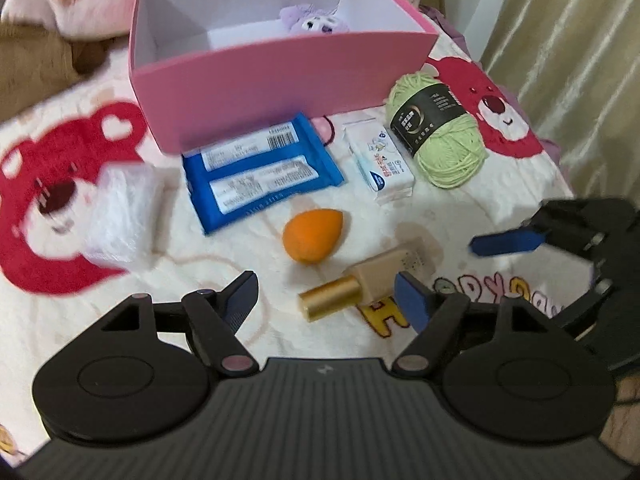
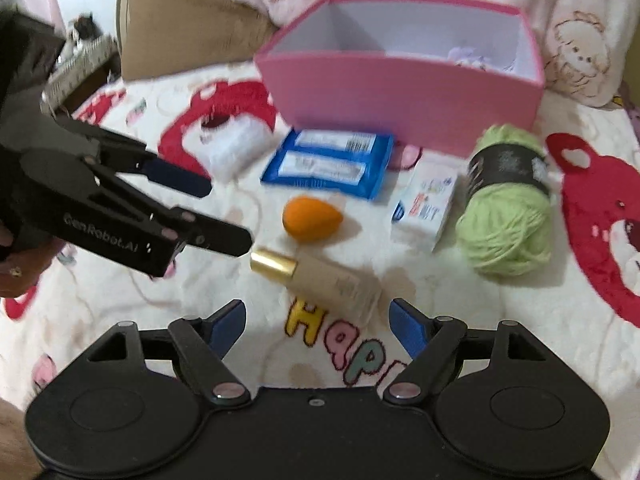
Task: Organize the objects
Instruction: 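Lower the left gripper to the gold-capped foundation bottle and grasp it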
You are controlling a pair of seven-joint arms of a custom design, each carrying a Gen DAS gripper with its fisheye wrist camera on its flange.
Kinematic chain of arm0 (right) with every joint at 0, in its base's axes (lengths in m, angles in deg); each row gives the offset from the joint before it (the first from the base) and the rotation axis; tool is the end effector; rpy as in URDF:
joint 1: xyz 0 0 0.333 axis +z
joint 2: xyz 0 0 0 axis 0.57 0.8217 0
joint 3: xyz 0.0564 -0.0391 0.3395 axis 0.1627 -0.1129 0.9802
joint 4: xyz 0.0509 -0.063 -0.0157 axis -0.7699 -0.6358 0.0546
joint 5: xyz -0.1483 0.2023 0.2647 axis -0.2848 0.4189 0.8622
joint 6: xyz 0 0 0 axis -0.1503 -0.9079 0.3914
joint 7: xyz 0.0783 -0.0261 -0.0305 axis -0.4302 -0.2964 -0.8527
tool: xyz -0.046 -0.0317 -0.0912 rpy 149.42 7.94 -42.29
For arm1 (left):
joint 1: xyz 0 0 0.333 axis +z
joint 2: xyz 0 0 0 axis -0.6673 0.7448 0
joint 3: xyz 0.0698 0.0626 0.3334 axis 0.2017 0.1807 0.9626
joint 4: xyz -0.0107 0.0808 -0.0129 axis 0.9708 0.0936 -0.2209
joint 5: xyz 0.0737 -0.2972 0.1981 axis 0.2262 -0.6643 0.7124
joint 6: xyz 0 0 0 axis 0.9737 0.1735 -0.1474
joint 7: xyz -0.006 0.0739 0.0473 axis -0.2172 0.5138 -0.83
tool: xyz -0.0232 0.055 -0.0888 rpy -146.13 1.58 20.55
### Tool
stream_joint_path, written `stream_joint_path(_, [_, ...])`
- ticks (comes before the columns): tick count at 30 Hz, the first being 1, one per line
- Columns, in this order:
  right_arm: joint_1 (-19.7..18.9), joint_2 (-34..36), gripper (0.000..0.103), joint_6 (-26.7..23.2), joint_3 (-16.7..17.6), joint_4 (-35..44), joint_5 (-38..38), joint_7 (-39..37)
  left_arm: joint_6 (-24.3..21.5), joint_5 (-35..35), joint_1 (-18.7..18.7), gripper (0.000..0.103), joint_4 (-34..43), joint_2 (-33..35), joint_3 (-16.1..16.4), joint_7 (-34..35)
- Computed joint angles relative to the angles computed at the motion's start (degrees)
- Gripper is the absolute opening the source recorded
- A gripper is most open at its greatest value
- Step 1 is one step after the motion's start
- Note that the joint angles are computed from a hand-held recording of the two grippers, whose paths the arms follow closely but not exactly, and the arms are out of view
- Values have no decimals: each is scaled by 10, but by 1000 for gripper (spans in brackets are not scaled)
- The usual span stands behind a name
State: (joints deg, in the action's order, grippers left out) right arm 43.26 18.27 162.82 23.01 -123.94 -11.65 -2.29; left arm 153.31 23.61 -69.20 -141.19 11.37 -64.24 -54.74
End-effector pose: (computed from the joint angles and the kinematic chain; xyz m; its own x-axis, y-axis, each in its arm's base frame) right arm 0.6800 0.1967 0.4511 0.9156 -0.3609 -0.1771 -0.3981 -0.7528 -0.5242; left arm 0.5818 -0.4105 0.4690 0.1644 -0.9647 0.2059 -0.8295 -0.2481 -0.5003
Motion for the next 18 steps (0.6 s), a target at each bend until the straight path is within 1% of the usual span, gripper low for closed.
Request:
stream_joint_path(2, [11,11,83,4,-5,4,-17,12,36,3,-1,74,-17,3,6,-31])
stream_joint_path(4, [23,17,83,22,-9,-1,-36,23,75,8,-1,74,-34,6,11,-59])
stream_joint_path(6, [24,20,83,40,-5,-10,-35,21,107,7,1,74,-49,10,14,-80])
stream_joint_path(8, [22,27,82,41,-3,-7,-31,37,138,5,1,74,-61,13,18,-100])
stream_joint_path(10, [21,26,82,63,0,-19,-21,45,173,6,0,73,-74,18,25,-122])
stream_joint_path(11, [21,22,82,79,2,-30,-18,40,183,8,-4,72,-77,19,30,-132])
stream_joint_path(14, [16,16,82,122,13,-53,1,13,191,34,-25,72,-78,25,54,-164])
stream_joint_path(18, [12,23,80,142,22,-56,18,2,188,75,-45,70,-77,25,77,-200])
